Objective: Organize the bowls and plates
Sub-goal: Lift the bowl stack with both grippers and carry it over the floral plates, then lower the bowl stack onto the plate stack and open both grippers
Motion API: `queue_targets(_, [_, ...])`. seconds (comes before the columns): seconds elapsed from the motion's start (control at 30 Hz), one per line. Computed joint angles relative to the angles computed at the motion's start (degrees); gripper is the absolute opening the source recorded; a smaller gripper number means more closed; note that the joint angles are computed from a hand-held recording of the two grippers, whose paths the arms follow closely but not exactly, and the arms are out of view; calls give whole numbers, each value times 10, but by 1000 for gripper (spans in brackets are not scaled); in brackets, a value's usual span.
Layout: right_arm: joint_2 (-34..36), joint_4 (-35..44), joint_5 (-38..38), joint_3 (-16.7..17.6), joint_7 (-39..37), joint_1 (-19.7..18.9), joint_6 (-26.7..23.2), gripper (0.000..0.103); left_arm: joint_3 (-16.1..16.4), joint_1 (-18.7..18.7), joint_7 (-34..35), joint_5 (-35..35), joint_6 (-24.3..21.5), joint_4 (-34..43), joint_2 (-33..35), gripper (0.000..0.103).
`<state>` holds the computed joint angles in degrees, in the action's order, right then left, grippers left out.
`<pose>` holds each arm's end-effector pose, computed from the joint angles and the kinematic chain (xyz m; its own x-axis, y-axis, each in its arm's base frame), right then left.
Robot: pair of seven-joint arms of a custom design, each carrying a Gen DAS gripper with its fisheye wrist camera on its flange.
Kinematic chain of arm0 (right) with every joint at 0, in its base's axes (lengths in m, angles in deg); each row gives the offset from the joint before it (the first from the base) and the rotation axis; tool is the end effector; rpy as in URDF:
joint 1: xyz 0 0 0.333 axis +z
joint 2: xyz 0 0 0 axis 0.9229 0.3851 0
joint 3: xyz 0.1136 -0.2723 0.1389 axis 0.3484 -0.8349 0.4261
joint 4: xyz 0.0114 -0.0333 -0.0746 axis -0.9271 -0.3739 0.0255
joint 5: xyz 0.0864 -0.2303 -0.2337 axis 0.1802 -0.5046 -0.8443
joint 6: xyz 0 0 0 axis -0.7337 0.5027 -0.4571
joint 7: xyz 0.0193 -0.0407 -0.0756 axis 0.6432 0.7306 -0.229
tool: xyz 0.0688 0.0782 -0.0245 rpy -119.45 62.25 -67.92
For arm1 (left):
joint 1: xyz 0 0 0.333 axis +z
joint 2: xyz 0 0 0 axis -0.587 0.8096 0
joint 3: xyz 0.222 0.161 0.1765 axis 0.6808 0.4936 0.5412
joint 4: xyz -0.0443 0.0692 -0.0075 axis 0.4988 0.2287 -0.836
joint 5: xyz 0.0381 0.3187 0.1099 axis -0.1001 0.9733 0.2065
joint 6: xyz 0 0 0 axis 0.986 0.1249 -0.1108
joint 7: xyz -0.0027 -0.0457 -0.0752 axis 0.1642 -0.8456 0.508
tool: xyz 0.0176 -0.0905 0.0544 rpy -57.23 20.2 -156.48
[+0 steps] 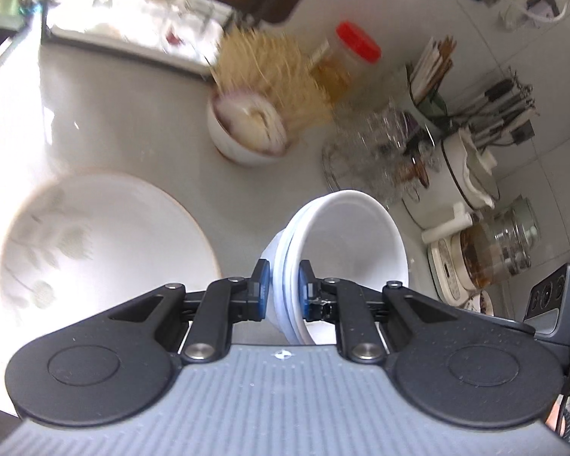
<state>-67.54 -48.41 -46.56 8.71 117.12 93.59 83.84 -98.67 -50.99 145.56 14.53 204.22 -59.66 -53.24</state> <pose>0.4363 0.2671 0.4997 -0.0316 -0.8693 -0.4932 -0.8409 0.2898 -0.4571 0.5004 -0.2486 0.5130 -0.0572 -0.8271 0.5591 -0.8755 -0.2276 -0.4263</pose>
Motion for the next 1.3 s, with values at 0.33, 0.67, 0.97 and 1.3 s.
queue_targets(0.33, [76, 111, -61, 33, 32, 6, -35, 23, 36, 27, 59, -59, -8, -72, -73, 18])
queue_targets(0.67, [154, 214, -166, 36, 118, 30, -124, 23, 54, 48, 100, -86, -21, -104, -69, 18])
queue_targets(0.97, [177, 234, -204, 31, 154, 44, -145, 23, 52, 60, 153, -134, -32, -114, -53, 18])
queue_targets(1.3, [194, 242, -222, 31, 162, 47, -143, 25, 46, 63, 159, -107, -28, -113, -40, 19])
